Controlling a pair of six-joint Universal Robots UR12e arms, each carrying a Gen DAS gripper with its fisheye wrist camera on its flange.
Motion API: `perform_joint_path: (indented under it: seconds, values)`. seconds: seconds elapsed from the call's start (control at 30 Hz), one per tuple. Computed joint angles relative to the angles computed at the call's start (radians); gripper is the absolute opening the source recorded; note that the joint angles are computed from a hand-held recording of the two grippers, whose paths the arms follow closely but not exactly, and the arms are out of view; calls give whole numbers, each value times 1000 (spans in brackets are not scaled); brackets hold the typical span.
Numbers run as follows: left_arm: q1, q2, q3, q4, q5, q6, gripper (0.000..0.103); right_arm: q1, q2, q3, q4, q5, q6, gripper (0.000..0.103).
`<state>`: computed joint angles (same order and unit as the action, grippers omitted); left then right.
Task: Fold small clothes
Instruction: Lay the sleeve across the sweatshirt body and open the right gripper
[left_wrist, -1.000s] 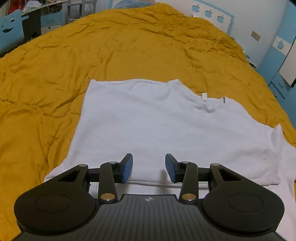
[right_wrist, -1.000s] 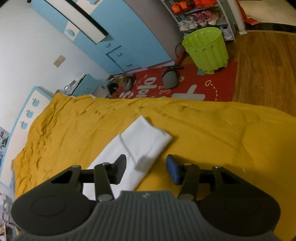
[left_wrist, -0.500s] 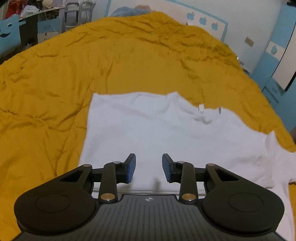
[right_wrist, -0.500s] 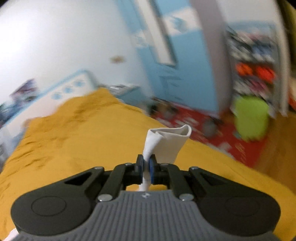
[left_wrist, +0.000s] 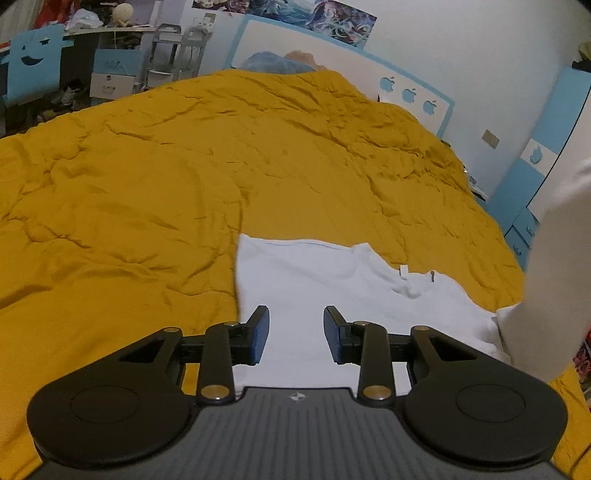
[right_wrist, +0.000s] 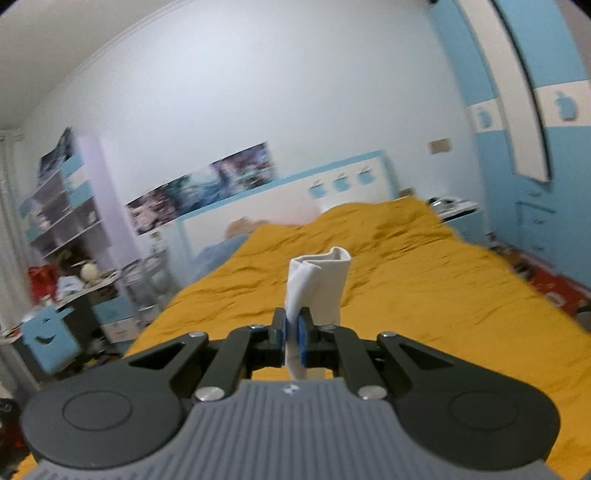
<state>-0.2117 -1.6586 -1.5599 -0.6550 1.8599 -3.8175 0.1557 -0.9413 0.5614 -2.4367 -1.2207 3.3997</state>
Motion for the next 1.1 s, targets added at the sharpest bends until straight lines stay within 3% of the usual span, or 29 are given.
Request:
perform_joint_path:
  seconds: [0.27,0.5,0.67,0.73,0.93,1.03,1.1]
  values:
    - [36,43,-67,39,-39,-38,39,141,-32,142,21,24,9,1]
    - [63,73,-111,71,-85,-87,39,231,-36,277,124,23,-49,1]
    - [80,80,-139,139,-162,-105,39,227,-43,352,202,171,-48,15]
    - [85,78,-145,152,-186,-113,39,220,-57,387,178,216,-47,35]
    - [108,60,-157,196,-282,-159,44,173,-66,392,148,296,-56,43]
    - [116,41,-146,190,-313,-172,44,146,-83,411,142,306,-50,45]
    - [115,26,-132,165,-295,-162,44,130,-74,390,159,278,-73,45]
